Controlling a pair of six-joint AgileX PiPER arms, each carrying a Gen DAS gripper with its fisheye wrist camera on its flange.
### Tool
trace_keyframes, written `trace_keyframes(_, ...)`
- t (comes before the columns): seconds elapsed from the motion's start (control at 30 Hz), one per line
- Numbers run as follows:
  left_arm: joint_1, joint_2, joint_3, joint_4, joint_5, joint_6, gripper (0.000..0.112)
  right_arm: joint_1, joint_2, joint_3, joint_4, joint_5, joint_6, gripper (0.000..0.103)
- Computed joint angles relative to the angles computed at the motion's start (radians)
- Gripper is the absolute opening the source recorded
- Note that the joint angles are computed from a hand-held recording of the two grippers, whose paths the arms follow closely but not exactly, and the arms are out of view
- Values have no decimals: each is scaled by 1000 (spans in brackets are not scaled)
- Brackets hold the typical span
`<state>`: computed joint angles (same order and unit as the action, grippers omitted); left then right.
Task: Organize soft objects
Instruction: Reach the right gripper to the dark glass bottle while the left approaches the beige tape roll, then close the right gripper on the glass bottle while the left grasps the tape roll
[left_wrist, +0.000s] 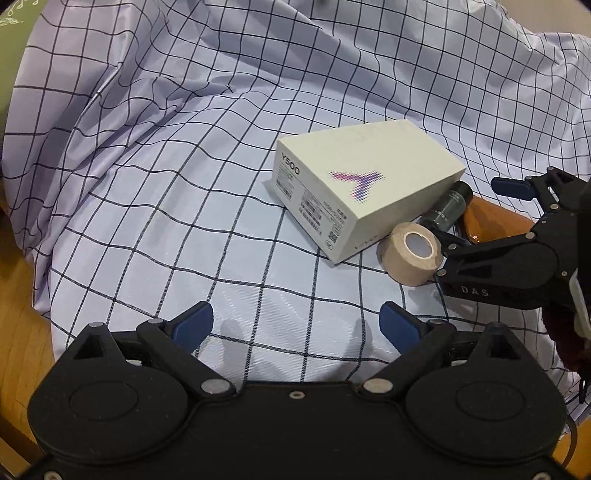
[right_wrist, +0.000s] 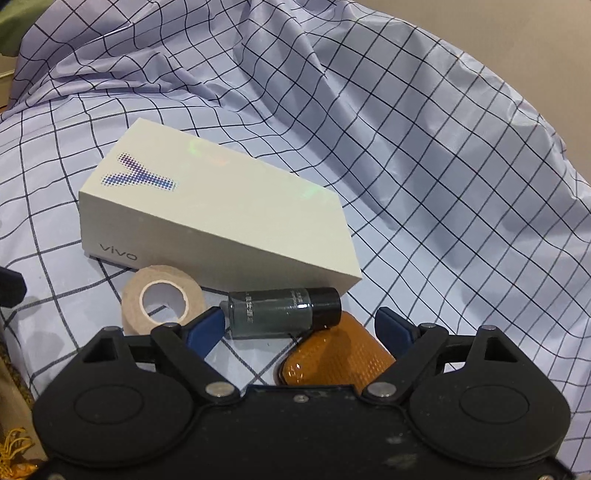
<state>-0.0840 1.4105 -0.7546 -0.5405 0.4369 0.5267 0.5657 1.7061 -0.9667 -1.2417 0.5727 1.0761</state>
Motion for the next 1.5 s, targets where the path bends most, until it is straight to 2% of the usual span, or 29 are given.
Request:
trace_keyframes(0.13, 9, 0, 3, -4, 4, 3, 93, -27, 8, -15, 29, -44, -47, 86)
trace_keyframes(0.3, 13, -6, 12, -1, 9, 1, 93, -82, 11, -36, 149, -124, -157, 81)
trace_keyframes(0.4, 11, -7, 12, 4, 10, -6, 93, -116, 11, -54, 304, -164, -290, 70)
trace_keyframes(0.47, 11, -10, 15, 4, 9, -7, 93, -130, 6, -57, 383, -179, -350, 70)
trace_keyframes(0.7, 2, -16, 16, 15, 6, -19, 93, -124, -18, -29, 380, -197, -322, 70)
trace_keyframes(0.8, -8, -18, 10, 27, 4, -36, 93, -109, -58, 6, 315, -192, -237, 70)
trace_keyframes(1.07, -90, -10, -26, 61, -15, -104, 93, -75, -235, 152, 221, -105, -15, 70)
trace_keyframes(1.17, -131, 11, -56, 65, -13, -133, 93, -79, -299, 210, 259, -65, 24, 70)
trace_keyframes(1.33, -211, 61, -117, 114, -11, -251, 93, -92, -391, 296, 314, -2, 66, 71)
trace_keyframes(1.5, -302, 130, -178, 274, -41, -491, 91, -156, -451, 357, 360, -28, 80, 71)
